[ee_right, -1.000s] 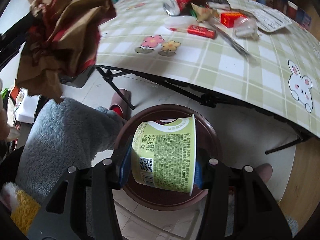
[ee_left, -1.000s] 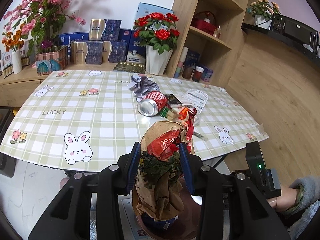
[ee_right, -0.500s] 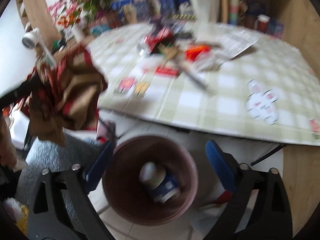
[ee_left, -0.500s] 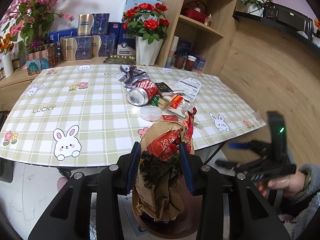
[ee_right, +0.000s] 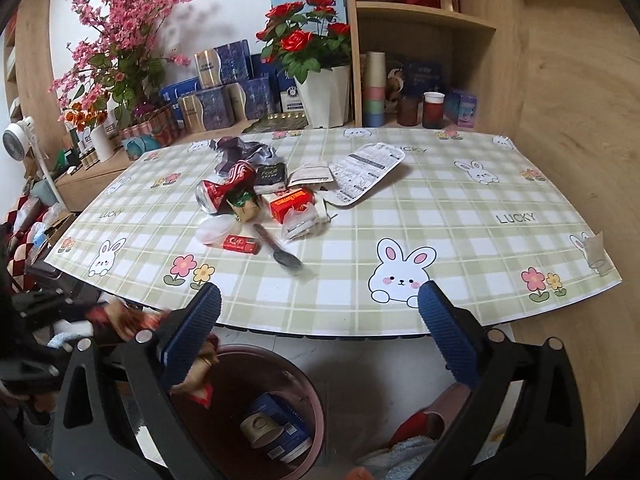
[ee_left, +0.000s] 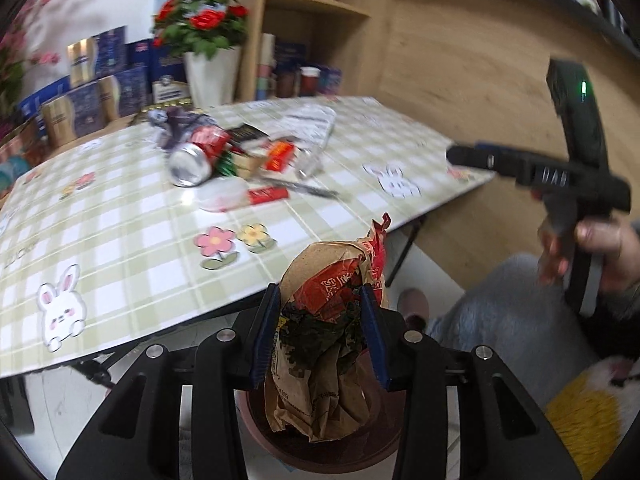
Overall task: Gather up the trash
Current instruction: 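Lower the brown paper bag into the bin and open the left gripper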
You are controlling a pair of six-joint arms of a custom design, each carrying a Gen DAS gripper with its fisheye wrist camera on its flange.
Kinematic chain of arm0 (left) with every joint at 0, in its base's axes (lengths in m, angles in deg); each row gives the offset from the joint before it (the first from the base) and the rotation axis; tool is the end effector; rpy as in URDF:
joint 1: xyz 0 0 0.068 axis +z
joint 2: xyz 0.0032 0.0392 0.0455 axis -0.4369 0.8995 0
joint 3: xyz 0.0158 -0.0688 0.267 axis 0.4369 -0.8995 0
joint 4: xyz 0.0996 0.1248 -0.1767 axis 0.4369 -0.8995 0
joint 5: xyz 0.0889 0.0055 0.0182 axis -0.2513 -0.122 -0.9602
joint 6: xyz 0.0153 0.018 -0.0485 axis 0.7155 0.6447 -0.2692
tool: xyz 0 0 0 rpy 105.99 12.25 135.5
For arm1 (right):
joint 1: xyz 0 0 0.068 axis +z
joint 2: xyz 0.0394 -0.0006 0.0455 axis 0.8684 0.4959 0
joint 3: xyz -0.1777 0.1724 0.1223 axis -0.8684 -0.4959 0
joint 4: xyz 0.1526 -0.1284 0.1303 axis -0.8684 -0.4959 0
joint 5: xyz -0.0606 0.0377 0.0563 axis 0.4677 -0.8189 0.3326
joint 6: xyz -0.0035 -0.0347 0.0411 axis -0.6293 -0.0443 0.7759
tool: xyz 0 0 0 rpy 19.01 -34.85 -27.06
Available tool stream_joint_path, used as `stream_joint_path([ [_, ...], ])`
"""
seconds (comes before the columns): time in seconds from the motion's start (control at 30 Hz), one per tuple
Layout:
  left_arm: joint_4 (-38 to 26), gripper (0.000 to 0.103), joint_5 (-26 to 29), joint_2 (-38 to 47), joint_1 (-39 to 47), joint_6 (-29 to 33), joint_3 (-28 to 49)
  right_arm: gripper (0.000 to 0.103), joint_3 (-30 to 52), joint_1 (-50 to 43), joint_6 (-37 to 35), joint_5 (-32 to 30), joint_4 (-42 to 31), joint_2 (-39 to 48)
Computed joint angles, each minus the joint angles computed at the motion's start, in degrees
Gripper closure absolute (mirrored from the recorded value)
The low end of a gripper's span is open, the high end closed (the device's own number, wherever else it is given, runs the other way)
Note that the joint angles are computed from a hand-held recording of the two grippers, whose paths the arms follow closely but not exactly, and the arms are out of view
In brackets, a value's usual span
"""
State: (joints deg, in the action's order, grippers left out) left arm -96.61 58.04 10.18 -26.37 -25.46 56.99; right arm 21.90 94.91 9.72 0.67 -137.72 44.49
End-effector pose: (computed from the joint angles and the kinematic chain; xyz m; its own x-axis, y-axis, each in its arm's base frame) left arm 0.3196 -0.0267 0.2716 -0.4124 0.5455 -0.7297 0.8623 0.4921 -0.1194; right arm 0.1960 0.1104 0.3359 -0.5795 0.2740 -0.7675 0.3139 0.9442 0.1001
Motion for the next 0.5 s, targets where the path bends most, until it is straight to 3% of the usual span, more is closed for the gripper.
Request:
stream_joint_path([
  [0.5,0.89,0.061,-4.57,8.50,-2.74,0.96,-0.97,0.006,-1.57,0.41,2.67,-0.99,-1.06,1.60],
])
